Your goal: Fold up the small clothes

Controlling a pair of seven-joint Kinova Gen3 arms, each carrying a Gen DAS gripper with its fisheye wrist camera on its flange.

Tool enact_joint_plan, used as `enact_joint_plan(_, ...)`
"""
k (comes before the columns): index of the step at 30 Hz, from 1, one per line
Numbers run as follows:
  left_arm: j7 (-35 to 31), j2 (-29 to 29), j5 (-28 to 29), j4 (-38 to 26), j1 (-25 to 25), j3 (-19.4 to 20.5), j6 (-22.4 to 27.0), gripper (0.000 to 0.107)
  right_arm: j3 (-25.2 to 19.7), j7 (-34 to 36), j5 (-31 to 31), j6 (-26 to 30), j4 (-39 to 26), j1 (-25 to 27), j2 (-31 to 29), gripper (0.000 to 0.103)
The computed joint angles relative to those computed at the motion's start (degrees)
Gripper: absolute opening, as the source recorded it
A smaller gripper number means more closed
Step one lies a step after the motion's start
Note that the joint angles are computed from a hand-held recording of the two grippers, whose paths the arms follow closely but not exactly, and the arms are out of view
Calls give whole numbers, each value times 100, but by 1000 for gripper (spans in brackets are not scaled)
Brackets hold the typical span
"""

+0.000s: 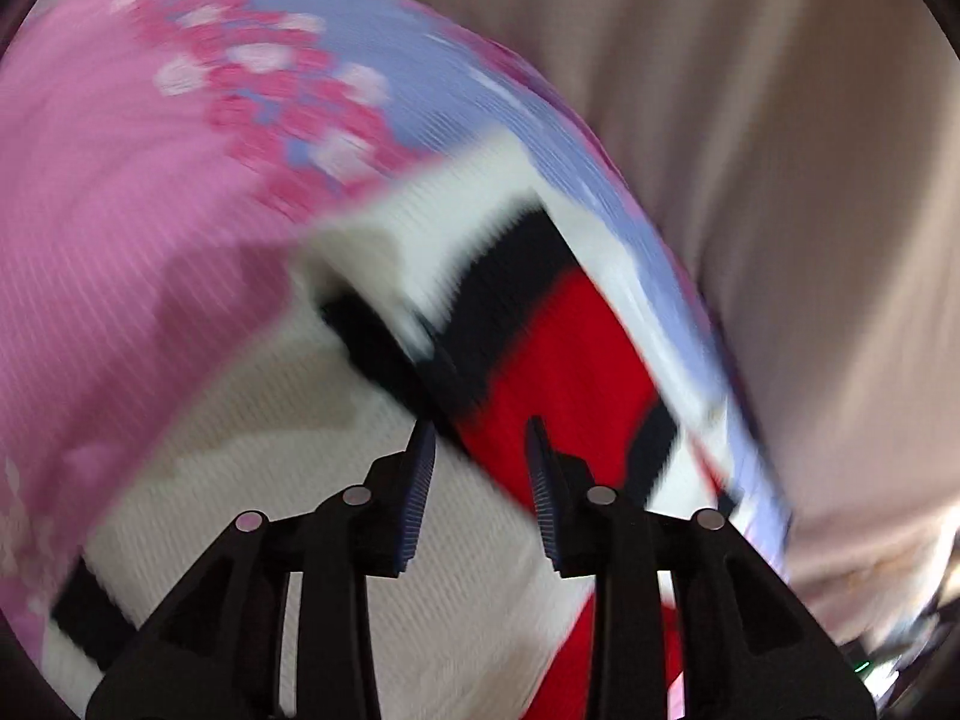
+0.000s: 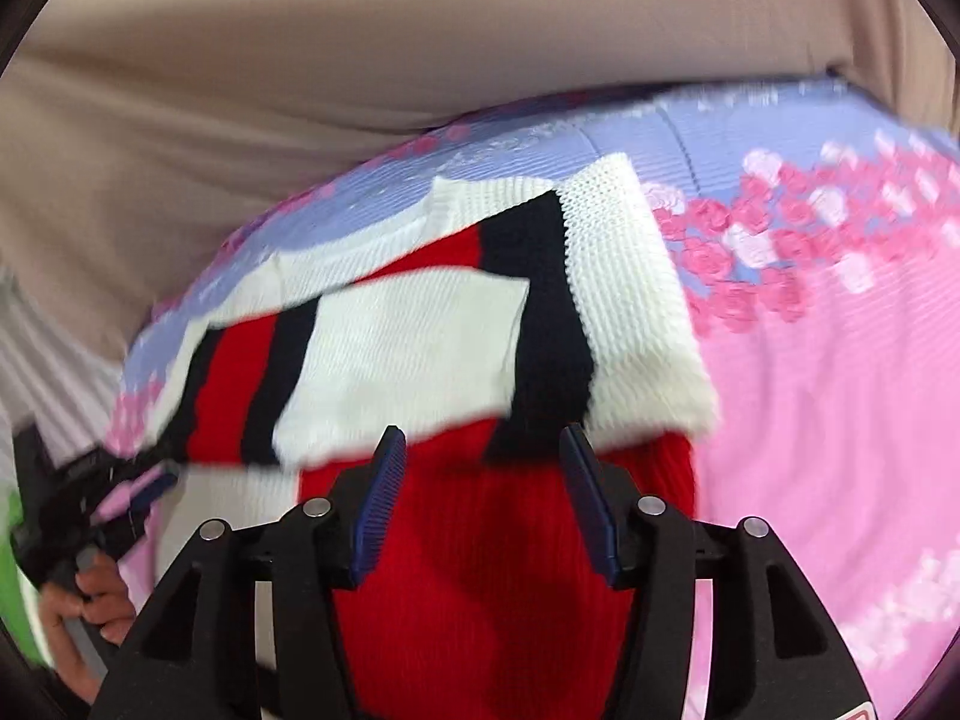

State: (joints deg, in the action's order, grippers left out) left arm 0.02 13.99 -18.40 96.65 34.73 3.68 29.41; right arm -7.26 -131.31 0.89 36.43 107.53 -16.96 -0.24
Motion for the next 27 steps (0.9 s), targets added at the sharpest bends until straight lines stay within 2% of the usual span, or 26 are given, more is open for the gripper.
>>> enact_joint_plan(2, -106, 17, 349, 151, -456, 148, -200, 30, 159, 203, -372, -122, -79, 59, 269, 57)
enact_joint_plan(4, -440, 132, 748, 181, -936, 506, -338, 29, 127, 174, -493, -35, -256, 165, 581, 57)
enact_joint_plan(5, -489, 158, 887, 256, -1082, 616, -488, 24, 80, 200, -624, -99, -269, 228, 660, 52)
enact_joint_plan(6, -444, 128, 934, 339, -1122, 633, -617, 8, 81, 298, -788, -192, -254, 246, 680, 41)
enact_joint_plan(7, -339, 117, 887, 322, -1055, 560, -662, 6, -17, 476, -973, -198, -329, 350, 741, 9)
enact_joint_plan(10, 88, -113, 282, 138, -352, -111, -447, 6, -110, 615, -966, -508, -421, 391, 506, 9)
enact_joint_plan(13, 513, -175, -268, -106, 219, -538, -200, 6, 48, 369, -384, -858, -434, 161, 16, 8)
enact_joint_plan(15, 383, -32, -296, -328, 142, -391, 42, 6, -124, 226, -54, -777, -453, 387, -102, 8)
enact_joint_plan(16, 178, 146, -202, -489, -7, -164, 237, 6, -116, 250, 22, -597, -474, 425, -6, 8)
enact_joint_plan(18, 48, 399, -35, -704, -130, 105, 617, 6, 217, 378, -106, -158, -483, 236, 443, 8)
enact_joint_plan(20, 278, 515, 16, -692, 27, 38, 636, 6, 435, 622, -478, -25, -377, 169, 701, 8)
enact_joint_plan(22, 466, 503, -184, -704, 372, -242, 676, 6, 237, 617, -654, -264, -223, 405, 534, 8)
enact_joint_plan(24, 509, 506, -246, -719, 377, -202, 687, 6, 182, 614, -576, -453, -117, 438, 309, 8)
enact_joint_plan(27, 524, 569, -303, -815, 395, -192, 771, 6, 274, 849, -466, -135, -219, 348, 622, 8)
